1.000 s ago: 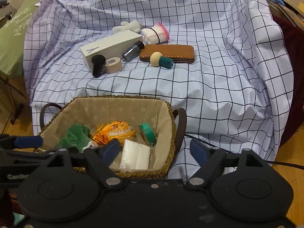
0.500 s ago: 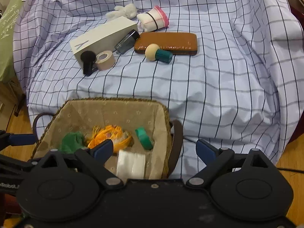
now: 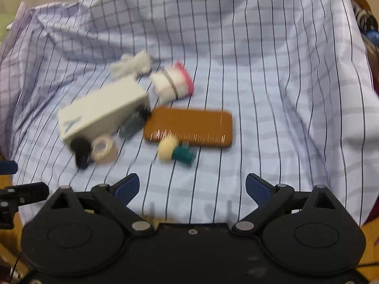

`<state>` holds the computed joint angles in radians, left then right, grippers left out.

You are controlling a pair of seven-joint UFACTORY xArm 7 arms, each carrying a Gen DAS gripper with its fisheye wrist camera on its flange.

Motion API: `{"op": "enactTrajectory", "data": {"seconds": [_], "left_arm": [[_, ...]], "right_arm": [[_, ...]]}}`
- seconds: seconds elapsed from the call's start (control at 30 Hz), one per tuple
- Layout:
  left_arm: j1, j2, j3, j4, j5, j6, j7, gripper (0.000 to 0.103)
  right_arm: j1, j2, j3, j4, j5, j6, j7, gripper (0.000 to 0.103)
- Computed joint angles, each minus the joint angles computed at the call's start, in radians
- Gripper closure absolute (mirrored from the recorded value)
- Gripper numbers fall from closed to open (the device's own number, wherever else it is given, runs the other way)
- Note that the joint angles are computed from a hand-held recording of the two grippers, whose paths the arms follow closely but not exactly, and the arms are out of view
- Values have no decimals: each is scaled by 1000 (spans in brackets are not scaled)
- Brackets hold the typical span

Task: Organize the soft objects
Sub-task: 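Lift both open grippers up and away from the basket, then reach the right gripper to the pink-edged towel roll while the left approaches the white plush bear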

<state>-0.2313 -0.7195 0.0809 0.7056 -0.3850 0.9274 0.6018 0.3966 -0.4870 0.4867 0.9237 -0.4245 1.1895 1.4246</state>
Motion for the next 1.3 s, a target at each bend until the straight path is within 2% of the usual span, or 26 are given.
{"op": "enactTrajectory", "data": {"seconds": [0.37, 0.5, 0.57, 0.77, 0.9, 1.13, 1.3], "left_arm": [[-39, 258, -26, 151, -79, -226, 10, 11], [-40, 363, -41, 225, -110, -295, -8, 4], [-36, 418, -54, 263, -123, -331, -25, 4], [-8, 590, -100, 397, -112, -374, -51, 4], [10, 677, -140, 459, -61, -403, -81, 4], [11, 791, -196, 529, 42, -452, -52, 4], [9, 866, -217, 602, 93, -437, -80, 4]], "right_arm": [[-101, 139, -62, 51, -225, -165, -21, 1], [-118, 208, -60, 79, -377, -178, 43, 0], [-111, 256, -81, 108, -417, -168, 41, 0], [-89, 342, -198, 125, -395, -313, -20, 0], [-82, 409, -234, 157, -414, -345, -50, 0], [-68, 510, -304, 211, -380, -417, -157, 1], [-54, 570, -338, 246, -340, -426, -245, 1]]}}
